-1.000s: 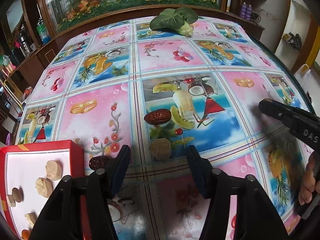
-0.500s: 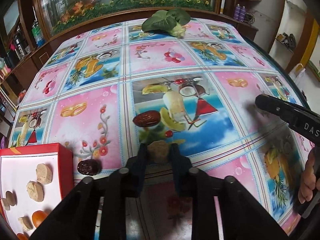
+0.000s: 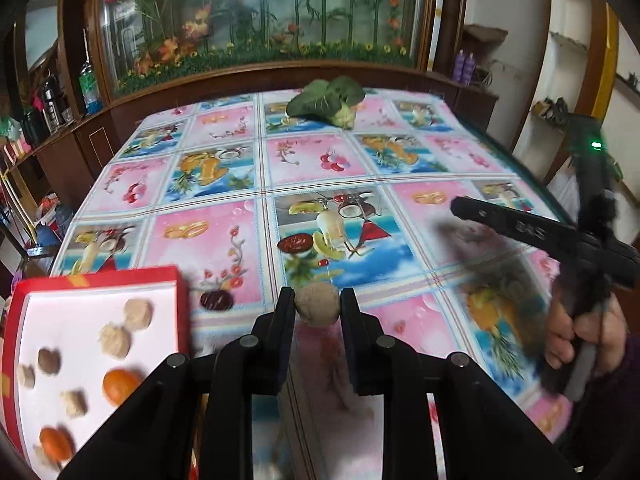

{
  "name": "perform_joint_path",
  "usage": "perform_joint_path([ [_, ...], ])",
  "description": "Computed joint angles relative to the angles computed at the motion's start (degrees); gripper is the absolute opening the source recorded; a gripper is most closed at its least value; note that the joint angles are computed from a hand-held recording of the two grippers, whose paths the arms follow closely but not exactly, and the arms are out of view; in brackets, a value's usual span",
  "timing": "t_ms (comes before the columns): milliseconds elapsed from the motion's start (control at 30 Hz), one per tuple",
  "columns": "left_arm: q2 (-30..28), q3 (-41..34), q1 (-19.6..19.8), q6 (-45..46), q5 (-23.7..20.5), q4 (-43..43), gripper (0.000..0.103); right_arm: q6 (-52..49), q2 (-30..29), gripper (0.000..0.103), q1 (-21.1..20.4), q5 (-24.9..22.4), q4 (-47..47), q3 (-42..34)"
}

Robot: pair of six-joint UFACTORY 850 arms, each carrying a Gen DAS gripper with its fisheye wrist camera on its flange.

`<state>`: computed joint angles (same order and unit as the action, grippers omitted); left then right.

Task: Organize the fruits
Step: 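Carry the pastry ball and the brown nut over the white tray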

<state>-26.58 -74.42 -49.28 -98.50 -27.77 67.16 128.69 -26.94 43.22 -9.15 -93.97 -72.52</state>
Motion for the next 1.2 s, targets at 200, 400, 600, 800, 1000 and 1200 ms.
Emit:
perform_joint_path([
  [200, 3.3, 4.6, -1.6, -9.0, -0.4, 6.0, 0.022, 17.5, 1.3, 0.024, 0.3, -1.6, -17.4, 1.6],
  [400, 3.5, 5.9, -1.4, -12.0, -0.2, 6.9, 0.022, 29.3, 2.0, 0.024, 1.0, -1.6, -29.8, 2.4],
  [600, 3.3, 6.1, -1.4, -11.9, 0.5, 6.7, 0.022, 27.9, 2.4, 0.024, 2.7, -3.0, -30.1, 2.7],
  [800, 3.5, 6.5, -1.4, -12.0, 0.2, 6.3, 0.022, 27.1, 2.0, 0.024, 3.1, -2.4, -31.0, 2.4],
  [1000, 4.2, 7.4, -1.4, -13.2, 0.5, 7.1, 0.022, 23.8, 1.7, 0.024, 3.4, -2.2, -28.5, 2.0],
  [1200, 8.1, 11.5, -1.8, -18.6, -2.7, 10.9, 0.022, 24.0, 1.5, 0.024, 3.4, -1.8, -29.2, 1.8],
])
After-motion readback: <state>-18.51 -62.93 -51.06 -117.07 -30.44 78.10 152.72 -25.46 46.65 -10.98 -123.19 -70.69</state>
